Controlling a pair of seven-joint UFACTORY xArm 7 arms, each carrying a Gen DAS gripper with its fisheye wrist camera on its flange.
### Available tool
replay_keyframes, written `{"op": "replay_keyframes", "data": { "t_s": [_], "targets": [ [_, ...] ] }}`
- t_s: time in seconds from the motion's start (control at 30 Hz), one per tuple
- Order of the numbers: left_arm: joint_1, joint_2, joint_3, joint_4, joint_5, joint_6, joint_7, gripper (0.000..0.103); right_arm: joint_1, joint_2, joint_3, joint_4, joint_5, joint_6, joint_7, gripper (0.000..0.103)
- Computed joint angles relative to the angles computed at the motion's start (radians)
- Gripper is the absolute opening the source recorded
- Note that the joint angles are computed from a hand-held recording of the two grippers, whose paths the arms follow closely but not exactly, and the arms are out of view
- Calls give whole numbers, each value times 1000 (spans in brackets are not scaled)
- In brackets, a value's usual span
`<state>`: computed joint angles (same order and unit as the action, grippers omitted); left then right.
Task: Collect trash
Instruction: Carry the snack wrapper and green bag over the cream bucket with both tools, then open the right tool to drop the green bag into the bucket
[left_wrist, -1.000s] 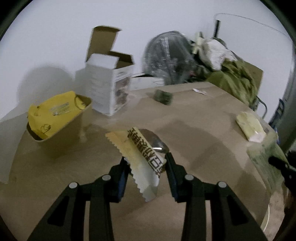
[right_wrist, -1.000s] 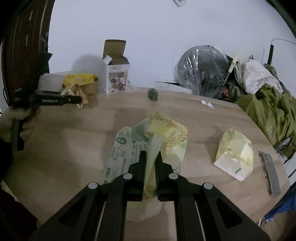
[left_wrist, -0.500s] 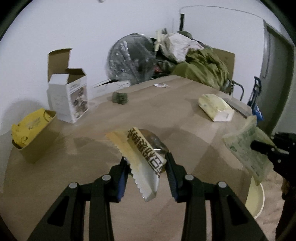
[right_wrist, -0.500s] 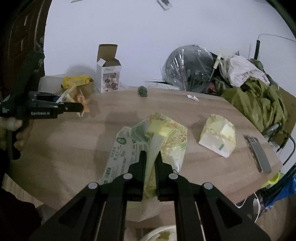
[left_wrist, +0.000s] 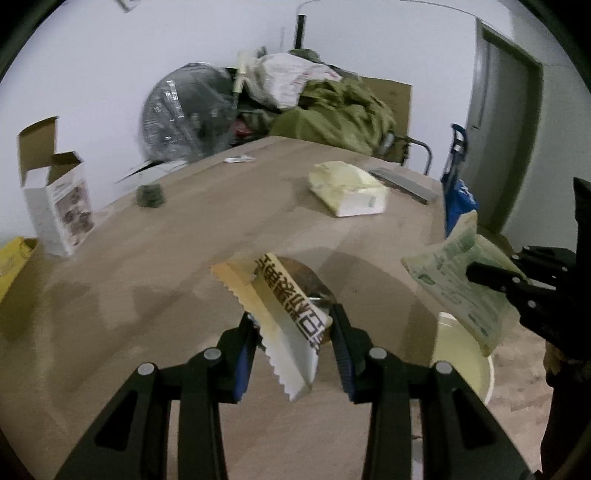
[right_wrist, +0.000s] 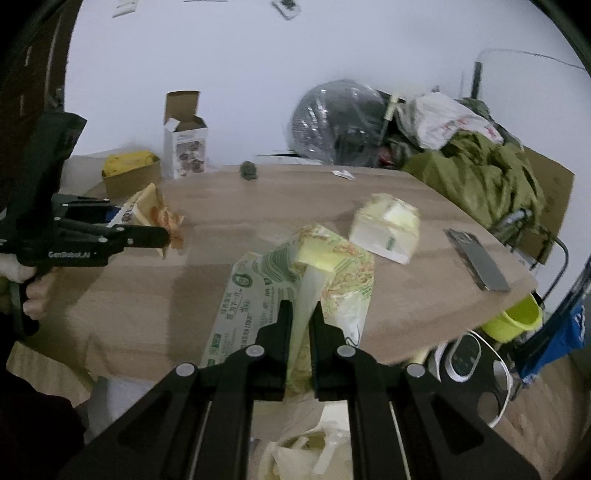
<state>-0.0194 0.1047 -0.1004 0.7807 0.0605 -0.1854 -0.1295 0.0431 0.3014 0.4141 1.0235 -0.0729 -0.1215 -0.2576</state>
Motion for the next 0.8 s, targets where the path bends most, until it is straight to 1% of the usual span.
{"op": "replay_keyframes", "data": {
  "t_s": [0.07,0.1,0.23,0.3,0.37,0.43,0.47,0.57,0.6,0.63,0.67,0.73,0.77,0.8],
  "targets": [
    [127,18,-135,15,66,-1,-41,38,-8,-22,-14,-34,7,-14,12,8],
    [174,26,-186,21,95,-3,-59,38,-16,-31,-14,-48,6,-18,19,8],
    [227,63,-275,55,160,0,-92,38,-78,-66,-2,-119,-10,-41,58,8],
    [200,82,-273,78,166,12,-83,38,-95,-79,-12,-148,-22,-51,86,8],
    [221,107,-320,100,171,21,-68,38,-137,-87,1,-175,-46,-59,117,8],
    [218,129,-344,118,167,26,-45,38,-179,-93,13,-200,-72,-62,149,8],
    [209,138,-347,126,161,26,-35,38,-203,-93,23,-211,-88,-64,165,8],
    [181,171,-360,158,142,43,-3,38,-237,-87,25,-234,-130,-64,205,8],
    [173,181,-365,168,133,51,11,38,-239,-83,18,-240,-141,-59,213,8],
    [166,187,-367,172,124,56,25,39,-204,-82,-21,-245,-137,-60,217,8],
    [156,196,-369,180,117,62,40,39,-186,-79,-45,-249,-135,-60,221,8],
    [118,212,-357,196,101,77,68,39,-201,-62,-45,-255,-146,-55,230,9],
    [100,222,-350,205,93,82,80,39,-169,-58,-79,-256,-138,-53,229,11],
    [89,231,-348,214,85,89,94,39,-146,-50,-107,-256,-131,-55,226,19]
  ]
}}
